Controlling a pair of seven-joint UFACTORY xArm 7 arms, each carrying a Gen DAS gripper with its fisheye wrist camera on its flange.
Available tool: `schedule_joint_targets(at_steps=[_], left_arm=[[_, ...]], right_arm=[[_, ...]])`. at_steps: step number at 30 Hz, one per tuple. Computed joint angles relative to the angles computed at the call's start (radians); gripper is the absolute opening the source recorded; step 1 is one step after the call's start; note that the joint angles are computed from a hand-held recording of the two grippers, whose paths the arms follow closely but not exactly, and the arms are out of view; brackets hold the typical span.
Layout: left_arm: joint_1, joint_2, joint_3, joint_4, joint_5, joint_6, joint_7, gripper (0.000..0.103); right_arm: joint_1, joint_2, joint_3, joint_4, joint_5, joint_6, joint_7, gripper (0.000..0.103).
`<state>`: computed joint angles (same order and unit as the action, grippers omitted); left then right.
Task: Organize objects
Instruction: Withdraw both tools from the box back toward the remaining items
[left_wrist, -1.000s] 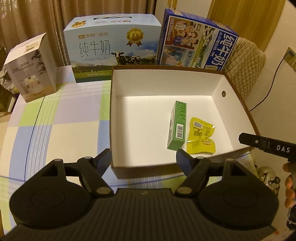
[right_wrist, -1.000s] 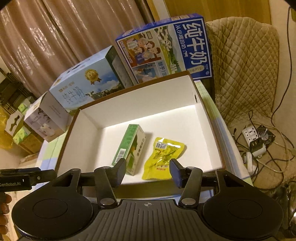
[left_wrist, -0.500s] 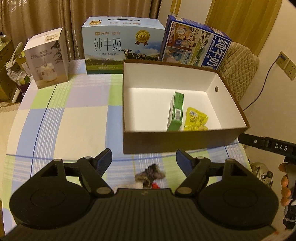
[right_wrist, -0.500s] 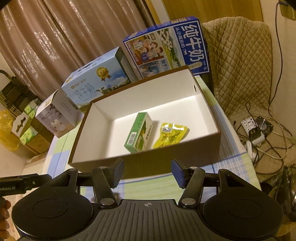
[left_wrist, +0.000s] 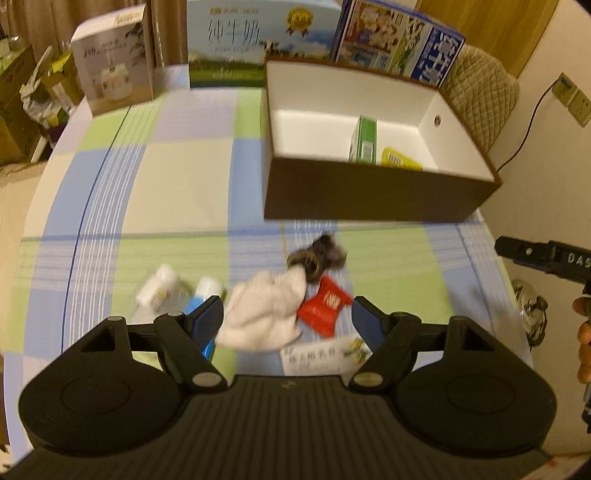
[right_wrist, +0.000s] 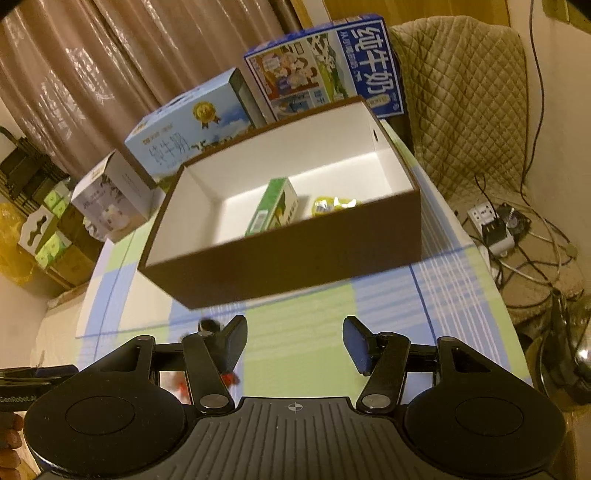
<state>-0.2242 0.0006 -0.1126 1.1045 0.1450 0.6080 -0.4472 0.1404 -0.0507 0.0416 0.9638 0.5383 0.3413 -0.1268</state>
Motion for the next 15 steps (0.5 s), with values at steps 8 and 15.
schedule_joint_targets(at_steps=[8,15], left_arm=[[-0.003,-0.04,-0.006,-0.091,-0.051,0.04,0.004,0.073],[-0.01,-0.054,-0.013,-0.138,-0.081,0.059,0.007,0.073]], right_arm=[[0.012,-0.053,-0.004,-0.077,-0.027,0.035,0.039,0.056],[0.026,-0.066,-0.01,-0.113,-0.026,0.081,0.037,0.058]])
